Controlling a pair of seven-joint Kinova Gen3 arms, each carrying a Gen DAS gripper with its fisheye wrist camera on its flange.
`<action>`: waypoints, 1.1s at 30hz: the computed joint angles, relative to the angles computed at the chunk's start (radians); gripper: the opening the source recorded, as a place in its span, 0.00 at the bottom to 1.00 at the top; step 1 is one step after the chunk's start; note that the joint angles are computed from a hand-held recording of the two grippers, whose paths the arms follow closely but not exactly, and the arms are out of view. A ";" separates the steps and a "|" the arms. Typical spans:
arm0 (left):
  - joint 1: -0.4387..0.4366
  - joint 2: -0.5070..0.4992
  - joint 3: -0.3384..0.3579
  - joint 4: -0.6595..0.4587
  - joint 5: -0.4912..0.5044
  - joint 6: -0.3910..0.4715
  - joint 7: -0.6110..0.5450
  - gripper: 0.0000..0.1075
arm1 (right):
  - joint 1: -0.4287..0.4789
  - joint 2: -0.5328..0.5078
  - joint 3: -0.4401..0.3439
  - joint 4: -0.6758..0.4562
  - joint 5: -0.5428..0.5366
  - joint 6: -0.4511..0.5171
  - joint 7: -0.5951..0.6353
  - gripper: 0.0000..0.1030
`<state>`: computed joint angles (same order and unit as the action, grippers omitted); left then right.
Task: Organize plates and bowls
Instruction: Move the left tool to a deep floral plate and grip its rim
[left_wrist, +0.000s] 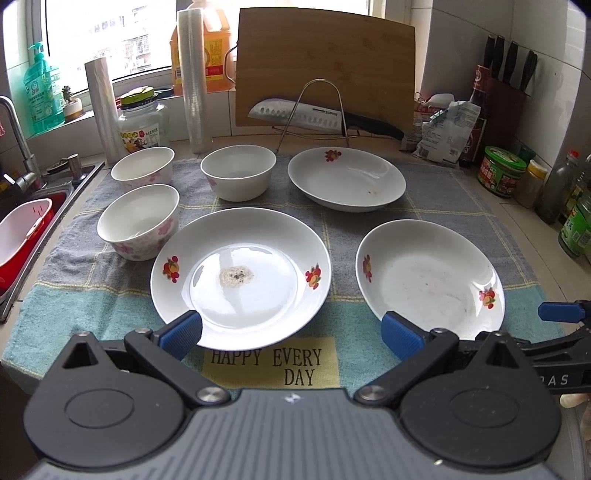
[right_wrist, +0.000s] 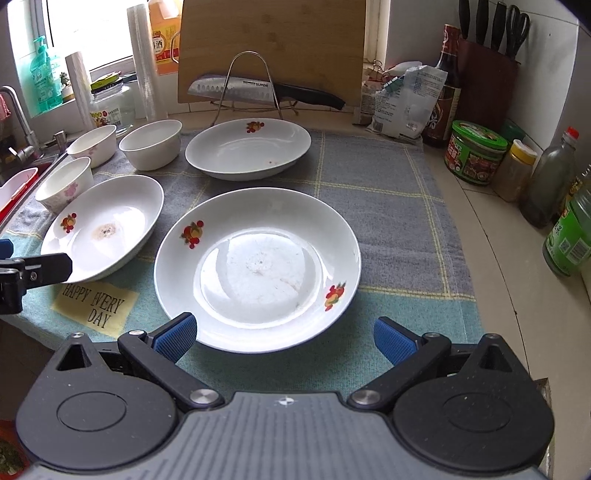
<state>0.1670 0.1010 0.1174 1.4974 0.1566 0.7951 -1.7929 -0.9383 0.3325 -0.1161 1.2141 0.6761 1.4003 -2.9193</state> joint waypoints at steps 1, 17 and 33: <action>0.001 0.002 0.001 -0.002 0.001 0.001 -0.001 0.95 | 0.002 -0.009 -0.002 0.022 -0.002 -0.016 -0.005 1.00; -0.009 0.034 0.006 -0.025 0.023 0.027 -0.075 0.95 | 0.046 -0.023 -0.022 0.156 -0.030 -0.178 0.000 1.00; -0.043 0.106 0.022 -0.086 0.123 0.128 -0.271 0.95 | 0.055 -0.015 -0.005 0.216 0.022 -0.244 0.040 1.00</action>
